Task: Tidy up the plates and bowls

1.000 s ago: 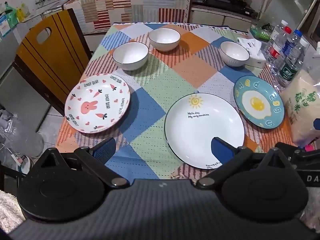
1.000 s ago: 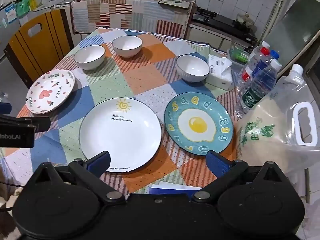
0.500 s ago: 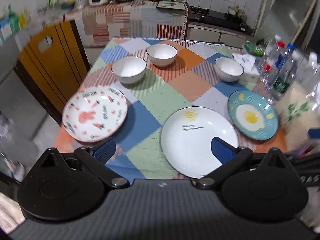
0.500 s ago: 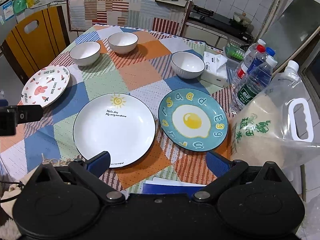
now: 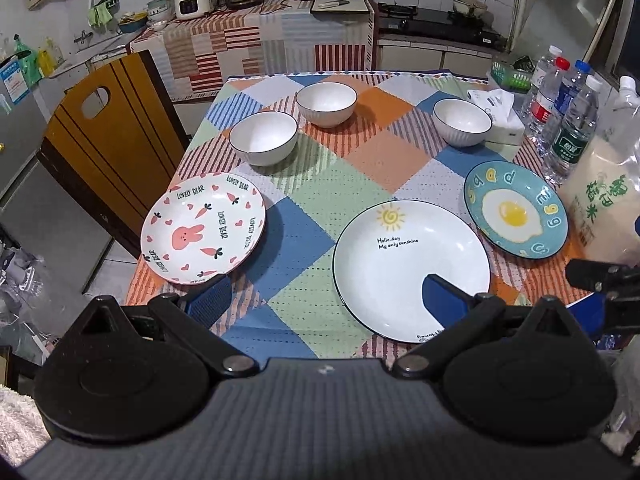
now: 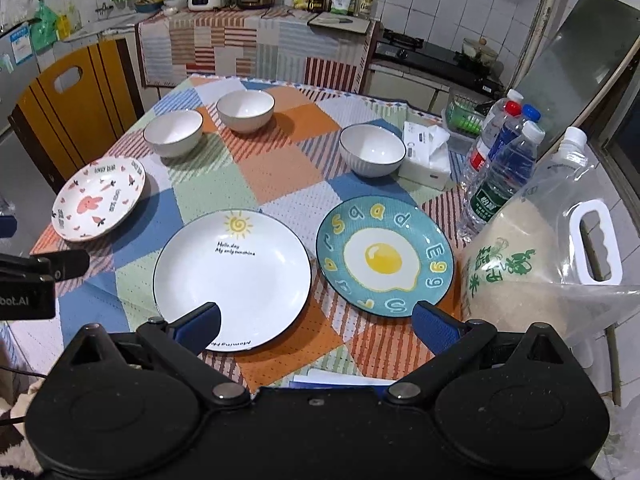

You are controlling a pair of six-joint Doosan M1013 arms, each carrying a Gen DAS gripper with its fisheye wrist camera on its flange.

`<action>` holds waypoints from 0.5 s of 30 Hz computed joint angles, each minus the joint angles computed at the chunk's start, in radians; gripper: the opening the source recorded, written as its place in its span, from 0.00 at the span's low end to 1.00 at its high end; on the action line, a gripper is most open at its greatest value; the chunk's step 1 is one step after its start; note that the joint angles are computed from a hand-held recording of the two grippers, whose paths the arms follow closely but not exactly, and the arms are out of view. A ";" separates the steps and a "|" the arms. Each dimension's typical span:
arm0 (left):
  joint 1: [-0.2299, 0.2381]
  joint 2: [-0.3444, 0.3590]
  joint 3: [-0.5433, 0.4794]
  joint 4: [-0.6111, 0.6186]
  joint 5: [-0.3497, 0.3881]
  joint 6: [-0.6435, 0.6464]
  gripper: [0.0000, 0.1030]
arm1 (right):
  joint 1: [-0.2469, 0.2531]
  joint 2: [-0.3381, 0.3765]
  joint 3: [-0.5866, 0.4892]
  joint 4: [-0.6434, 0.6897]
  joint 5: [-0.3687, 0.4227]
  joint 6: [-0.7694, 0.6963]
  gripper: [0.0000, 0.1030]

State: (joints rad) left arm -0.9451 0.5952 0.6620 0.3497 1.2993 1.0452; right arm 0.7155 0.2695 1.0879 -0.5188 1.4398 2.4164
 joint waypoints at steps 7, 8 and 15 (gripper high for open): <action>-0.001 -0.004 0.008 -0.011 -0.008 0.016 1.00 | 0.018 -0.021 0.043 -0.105 -0.055 0.088 1.00; -0.001 -0.002 0.005 -0.016 -0.005 0.017 1.00 | 0.023 -0.027 0.058 -0.127 -0.076 0.105 1.00; -0.004 -0.001 0.008 -0.008 0.005 0.016 1.00 | 0.032 -0.023 0.083 -0.207 -0.067 0.163 1.00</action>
State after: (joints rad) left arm -0.9489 0.5945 0.6698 0.3419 1.3046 1.0610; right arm 0.7475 0.2465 1.1710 -0.7256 1.3726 2.5794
